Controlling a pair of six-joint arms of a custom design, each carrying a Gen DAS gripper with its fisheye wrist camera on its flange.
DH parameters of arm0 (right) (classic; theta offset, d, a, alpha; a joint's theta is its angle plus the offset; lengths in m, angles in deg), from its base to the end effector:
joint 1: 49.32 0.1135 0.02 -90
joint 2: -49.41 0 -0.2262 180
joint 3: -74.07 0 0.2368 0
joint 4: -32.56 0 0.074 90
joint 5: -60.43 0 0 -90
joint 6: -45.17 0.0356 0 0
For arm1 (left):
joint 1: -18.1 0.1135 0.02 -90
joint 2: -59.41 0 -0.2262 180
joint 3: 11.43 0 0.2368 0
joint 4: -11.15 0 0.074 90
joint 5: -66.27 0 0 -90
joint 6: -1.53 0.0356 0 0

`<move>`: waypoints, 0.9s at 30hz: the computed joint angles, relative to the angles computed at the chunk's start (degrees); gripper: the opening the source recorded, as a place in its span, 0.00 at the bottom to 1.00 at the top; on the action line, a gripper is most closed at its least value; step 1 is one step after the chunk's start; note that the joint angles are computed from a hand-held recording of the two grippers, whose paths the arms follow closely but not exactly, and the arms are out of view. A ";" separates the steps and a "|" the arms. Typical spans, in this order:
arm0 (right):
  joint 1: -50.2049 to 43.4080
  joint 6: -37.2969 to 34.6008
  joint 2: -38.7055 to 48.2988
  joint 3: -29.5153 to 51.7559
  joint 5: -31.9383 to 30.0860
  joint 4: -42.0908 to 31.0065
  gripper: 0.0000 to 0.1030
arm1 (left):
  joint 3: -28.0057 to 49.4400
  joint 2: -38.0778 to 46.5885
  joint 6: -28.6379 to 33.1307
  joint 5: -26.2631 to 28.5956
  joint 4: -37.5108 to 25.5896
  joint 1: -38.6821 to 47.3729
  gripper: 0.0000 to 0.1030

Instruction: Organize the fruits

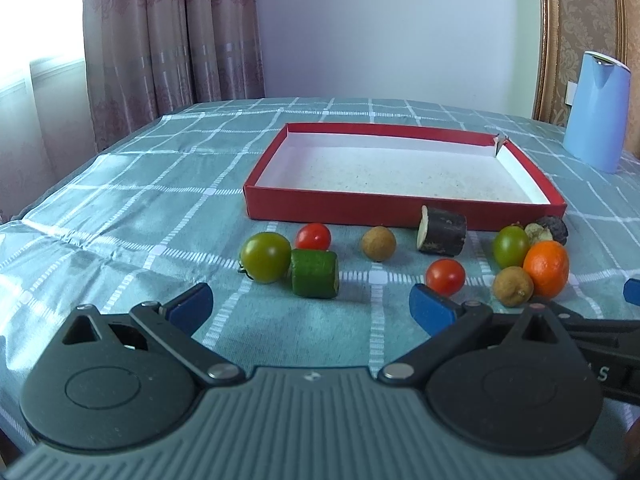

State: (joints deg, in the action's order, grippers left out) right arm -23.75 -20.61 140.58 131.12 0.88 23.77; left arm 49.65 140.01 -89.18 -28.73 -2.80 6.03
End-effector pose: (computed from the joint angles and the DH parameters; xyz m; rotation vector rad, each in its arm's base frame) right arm 0.2760 0.1121 0.1355 0.2335 2.1891 -0.1387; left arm 0.2916 -0.0592 0.1972 0.1627 2.1465 -0.0354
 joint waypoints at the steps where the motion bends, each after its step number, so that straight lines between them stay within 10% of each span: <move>1: -0.16 0.21 -0.13 -0.13 -0.26 0.02 1.00 | 0.06 0.14 0.05 -0.03 -0.03 0.02 1.00; 27: -0.19 -0.24 0.35 -1.26 0.03 2.57 1.00 | 0.03 2.27 0.57 1.93 1.45 0.71 1.00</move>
State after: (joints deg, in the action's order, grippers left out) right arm -23.94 -20.84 140.93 129.86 0.91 26.34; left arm 49.68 142.28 -88.61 -26.79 -1.34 6.74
